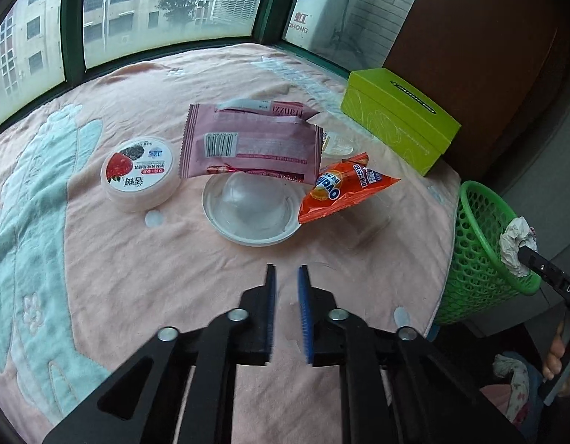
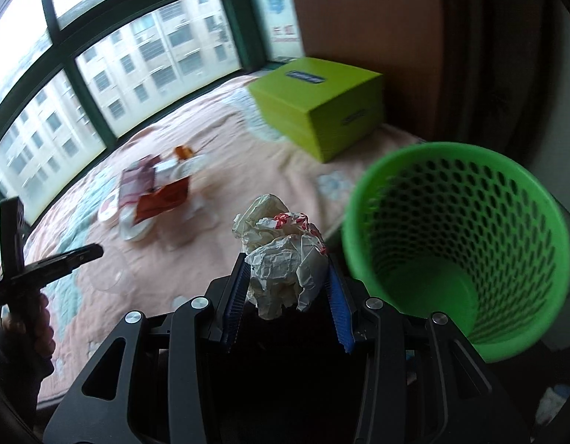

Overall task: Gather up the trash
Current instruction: 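Carry the tissue toward the green basket with the right tool while the left tool approaches the clear cup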

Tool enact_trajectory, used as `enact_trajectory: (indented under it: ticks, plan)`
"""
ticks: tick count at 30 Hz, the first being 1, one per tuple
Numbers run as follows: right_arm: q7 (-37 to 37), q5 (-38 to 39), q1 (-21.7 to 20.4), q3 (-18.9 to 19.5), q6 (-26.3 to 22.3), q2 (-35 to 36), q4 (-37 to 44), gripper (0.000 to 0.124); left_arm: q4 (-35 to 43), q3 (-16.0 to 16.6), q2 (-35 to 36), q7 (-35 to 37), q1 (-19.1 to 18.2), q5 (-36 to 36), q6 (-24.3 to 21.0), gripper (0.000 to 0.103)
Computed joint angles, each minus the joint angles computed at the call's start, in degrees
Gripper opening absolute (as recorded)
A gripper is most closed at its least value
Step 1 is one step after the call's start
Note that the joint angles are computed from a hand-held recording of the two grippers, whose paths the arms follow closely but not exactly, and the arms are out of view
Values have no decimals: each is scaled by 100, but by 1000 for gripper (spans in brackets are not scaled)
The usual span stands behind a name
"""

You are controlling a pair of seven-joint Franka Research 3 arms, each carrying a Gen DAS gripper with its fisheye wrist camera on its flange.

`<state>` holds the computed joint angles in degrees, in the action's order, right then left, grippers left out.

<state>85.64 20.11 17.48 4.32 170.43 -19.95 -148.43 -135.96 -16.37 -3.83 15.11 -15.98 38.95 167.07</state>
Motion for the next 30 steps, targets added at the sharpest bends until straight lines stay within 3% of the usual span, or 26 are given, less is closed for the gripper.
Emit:
enact_trajectory:
  ticks: [6, 7, 8, 9, 10, 12, 14, 17, 23, 26, 30]
  plan:
    - [55, -71, -92, 31, 62, -103, -111, 42, 5, 10, -29, 167, -56, -204, -77, 10]
    - [23, -30, -43, -19, 75, -102, -110, 42, -15, 8, -52, 206, -62, -240, -61, 19]
    - [-17, 6, 0, -63, 80, -77, -88, 42, -36, -2, -91, 235, -72, -281, -73, 39]
    - [-26, 11, 5, -59, 95, -74, -87, 42, -34, -32, -123, 160, -56, -209, -128, 46]
    - [-46, 29, 22, -74, 100, -61, -71, 42, -26, -90, -189, -32, -18, 15, -213, 53]
    - [-111, 101, 87, -124, 115, -50, -62, 42, -61, -84, -235, 15, -23, 24, -95, 56]
    - [-144, 132, 103, -127, 120, -47, -63, 42, -37, -129, -257, 66, -34, 49, -148, 73]
    - [-158, 148, 81, -110, 120, -43, -63, 42, -9, -132, -204, 326, -109, -63, -155, 89]
    - [171, -169, -308, 105, 61, -49, -70, 42, 231, -151, 58, 583, -235, -87, -556, 91]
    - [497, -545, -703, 319, 36, -57, -71, 42, 311, -136, 133, 611, -297, 44, -674, 90]
    - [816, -896, -982, 357, 0, -21, -60, 43, 378, -99, 223, 732, -369, 6, -813, 77]
